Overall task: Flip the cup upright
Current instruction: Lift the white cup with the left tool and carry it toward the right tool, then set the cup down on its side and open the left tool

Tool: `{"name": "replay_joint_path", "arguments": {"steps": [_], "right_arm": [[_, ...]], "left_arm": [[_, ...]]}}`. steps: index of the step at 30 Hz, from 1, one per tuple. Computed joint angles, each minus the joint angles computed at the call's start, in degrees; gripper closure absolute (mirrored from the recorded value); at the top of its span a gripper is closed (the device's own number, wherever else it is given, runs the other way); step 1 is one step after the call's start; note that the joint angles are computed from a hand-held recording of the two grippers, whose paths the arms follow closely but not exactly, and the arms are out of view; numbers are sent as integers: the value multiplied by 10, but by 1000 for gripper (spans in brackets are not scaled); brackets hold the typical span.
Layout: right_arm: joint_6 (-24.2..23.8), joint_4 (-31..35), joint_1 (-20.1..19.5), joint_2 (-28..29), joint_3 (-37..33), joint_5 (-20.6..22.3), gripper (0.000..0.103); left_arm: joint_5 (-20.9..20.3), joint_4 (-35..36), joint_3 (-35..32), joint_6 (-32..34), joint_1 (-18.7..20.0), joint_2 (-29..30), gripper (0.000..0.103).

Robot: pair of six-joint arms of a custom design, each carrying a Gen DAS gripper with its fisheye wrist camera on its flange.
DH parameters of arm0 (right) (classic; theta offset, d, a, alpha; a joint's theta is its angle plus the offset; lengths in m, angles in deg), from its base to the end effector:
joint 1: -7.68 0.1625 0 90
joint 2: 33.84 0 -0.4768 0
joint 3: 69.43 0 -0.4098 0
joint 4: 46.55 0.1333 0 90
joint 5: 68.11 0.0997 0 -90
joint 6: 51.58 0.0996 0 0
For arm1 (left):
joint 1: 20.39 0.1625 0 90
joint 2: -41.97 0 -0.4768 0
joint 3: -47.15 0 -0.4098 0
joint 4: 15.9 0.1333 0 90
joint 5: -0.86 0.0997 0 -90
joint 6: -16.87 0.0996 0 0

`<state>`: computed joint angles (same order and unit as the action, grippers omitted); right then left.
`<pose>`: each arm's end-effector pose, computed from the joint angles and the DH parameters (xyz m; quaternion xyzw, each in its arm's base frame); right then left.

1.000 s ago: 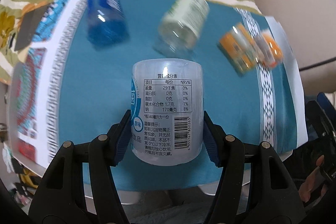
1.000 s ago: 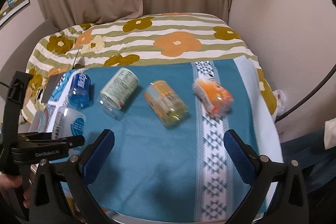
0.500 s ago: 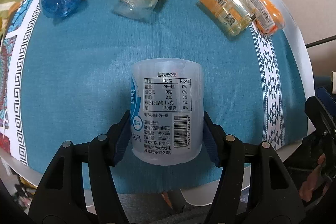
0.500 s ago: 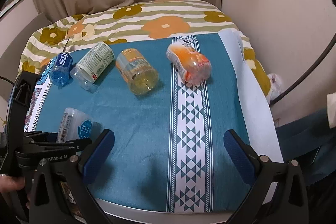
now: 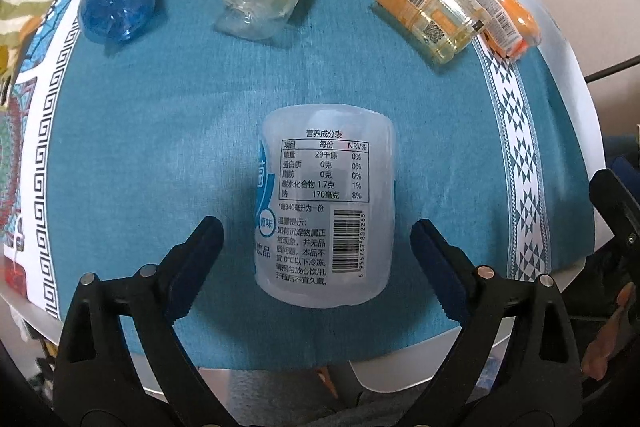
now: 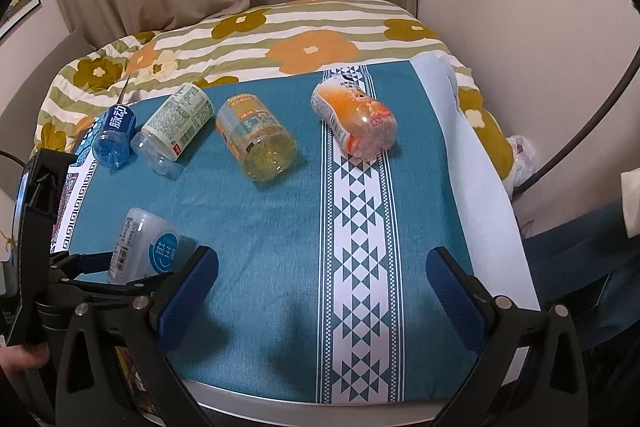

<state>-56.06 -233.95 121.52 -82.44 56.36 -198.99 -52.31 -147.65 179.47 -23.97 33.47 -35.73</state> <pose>0.2748 -0.4534 0.0843 0.1663 -0.9095 0.2199 0.3113 -0.0908 -0.4516 0.1943 -0.0033 0.9435 -0.1121 0.3119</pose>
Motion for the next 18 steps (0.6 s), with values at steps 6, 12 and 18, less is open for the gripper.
{"name": "replay_joint_path", "arguments": {"steps": [6, 12, 18], "right_arm": [[5, 12, 3, -5, -2, 7, 0], [10, 79, 10, -28, -25, 39, 0], [42, 221, 23, -36, -79, 73, 0]], "left_arm": [[6, 14, -1, -15, -11, -10, 3], [27, 62, -1, -48, -44, -62, 3], [51, 128, -15, -40, -48, -113, 0]]}}
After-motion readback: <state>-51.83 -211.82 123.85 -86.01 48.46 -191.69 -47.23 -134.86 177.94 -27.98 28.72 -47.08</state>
